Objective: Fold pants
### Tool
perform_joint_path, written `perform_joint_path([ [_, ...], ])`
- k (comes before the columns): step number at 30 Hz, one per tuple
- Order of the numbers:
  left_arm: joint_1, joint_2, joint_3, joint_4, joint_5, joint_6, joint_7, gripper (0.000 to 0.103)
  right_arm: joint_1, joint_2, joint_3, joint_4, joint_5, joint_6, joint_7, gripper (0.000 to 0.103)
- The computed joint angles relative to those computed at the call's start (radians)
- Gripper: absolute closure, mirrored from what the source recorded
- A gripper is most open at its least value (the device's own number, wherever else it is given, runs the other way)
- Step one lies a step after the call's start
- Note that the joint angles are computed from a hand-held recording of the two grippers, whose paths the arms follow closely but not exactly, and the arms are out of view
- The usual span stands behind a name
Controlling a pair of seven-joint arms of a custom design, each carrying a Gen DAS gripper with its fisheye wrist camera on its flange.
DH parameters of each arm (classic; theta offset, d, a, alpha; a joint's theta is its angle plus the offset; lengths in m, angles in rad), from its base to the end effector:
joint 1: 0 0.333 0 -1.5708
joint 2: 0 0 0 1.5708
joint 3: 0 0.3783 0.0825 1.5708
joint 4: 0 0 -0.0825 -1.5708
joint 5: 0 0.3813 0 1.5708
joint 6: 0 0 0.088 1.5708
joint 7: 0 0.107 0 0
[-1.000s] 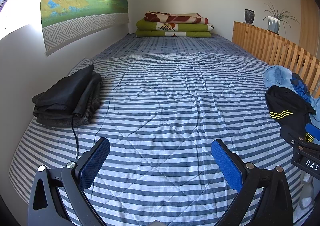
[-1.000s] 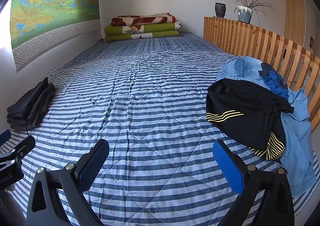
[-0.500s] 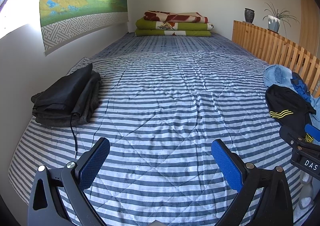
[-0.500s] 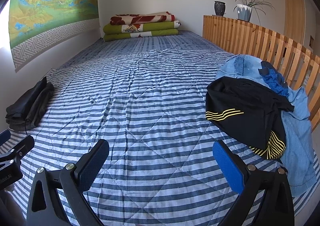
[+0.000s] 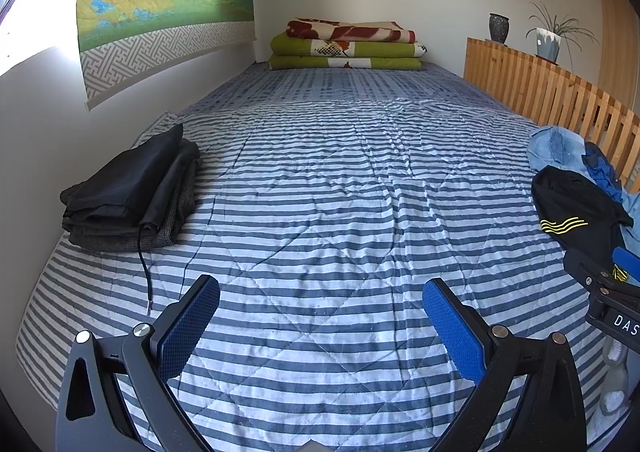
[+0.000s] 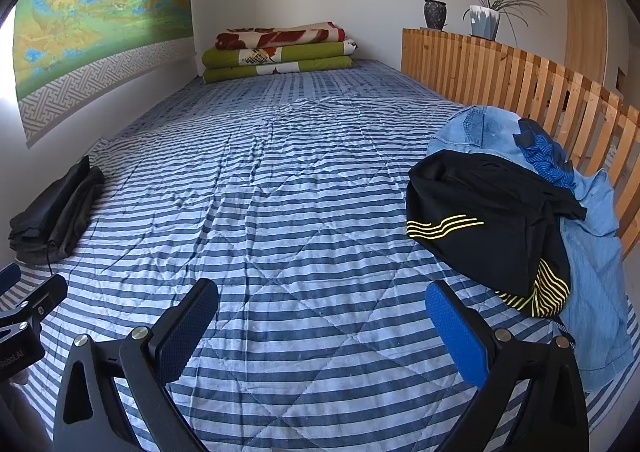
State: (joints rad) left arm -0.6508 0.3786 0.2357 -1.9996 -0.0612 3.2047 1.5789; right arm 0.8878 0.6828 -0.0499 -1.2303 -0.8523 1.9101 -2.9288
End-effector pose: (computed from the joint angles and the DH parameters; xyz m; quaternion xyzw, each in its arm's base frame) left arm 0.6138 -0.2857 0.4343 -0.4988 0.7649 -0.3258 0.2450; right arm 0.5568 0.5562 0.4421 -0.4140 0.8158 -0.3500 0.2017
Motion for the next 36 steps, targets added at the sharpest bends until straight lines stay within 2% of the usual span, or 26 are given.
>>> perform_joint_path([
  [5,0.011,0.006,-0.012,0.008,0.003,-0.003,0.004,0.0,-0.006,-0.003,0.002,-0.009,0.001,0.005,-0.01,0.001],
  [7,0.023,0.012,-0.023,0.017,0.004,-0.009,0.009,0.0,-0.024,-0.014,0.009,-0.04,0.0,0.052,-0.035,0.001],
  [11,-0.001,0.039,0.011,0.044,0.02,-0.039,-0.015,0.0,-0.084,-0.079,0.021,-0.18,0.034,0.188,0.022,0.001],
  [14,0.058,0.048,-0.045,0.066,0.028,-0.081,-0.026,0.0,-0.123,-0.141,0.023,-0.293,0.063,0.217,0.108,0.001],
  [17,0.115,0.057,-0.096,0.087,0.041,-0.112,-0.045,0.0,-0.153,-0.205,0.024,-0.392,0.072,0.168,0.192,0.001],
  [22,0.205,0.07,-0.186,0.115,0.055,-0.141,-0.042,0.0,-0.241,-0.29,0.056,-0.522,0.1,0.155,0.237,0.001],
  [24,0.237,0.074,-0.223,0.12,0.05,-0.153,-0.031,0.0,-0.278,-0.305,0.069,-0.547,0.128,0.139,0.215,0.001],
  [28,0.238,0.078,-0.227,0.117,0.066,-0.147,-0.027,0.0,-0.34,-0.302,0.088,-0.565,0.176,0.147,0.124,0.001],
  [31,0.247,0.085,-0.232,0.124,0.064,-0.155,-0.028,0.0,-0.375,-0.314,0.093,-0.621,0.209,0.263,0.128,0.001],
  [33,0.26,0.088,-0.243,0.132,0.056,-0.167,-0.028,0.0,-0.382,-0.319,0.089,-0.649,0.213,0.339,0.161,0.006],
  [34,0.267,0.09,-0.248,0.134,0.052,-0.168,-0.027,0.0,-0.376,-0.314,0.088,-0.64,0.212,0.33,0.165,0.015],
  [35,0.277,0.09,-0.258,0.136,0.046,-0.171,-0.024,0.0,-0.373,-0.313,0.086,-0.637,0.208,0.332,0.166,0.03],
  [36,0.283,0.091,-0.264,0.137,0.042,-0.172,-0.023,0.0,-0.366,-0.312,0.085,-0.631,0.203,0.329,0.17,0.041],
])
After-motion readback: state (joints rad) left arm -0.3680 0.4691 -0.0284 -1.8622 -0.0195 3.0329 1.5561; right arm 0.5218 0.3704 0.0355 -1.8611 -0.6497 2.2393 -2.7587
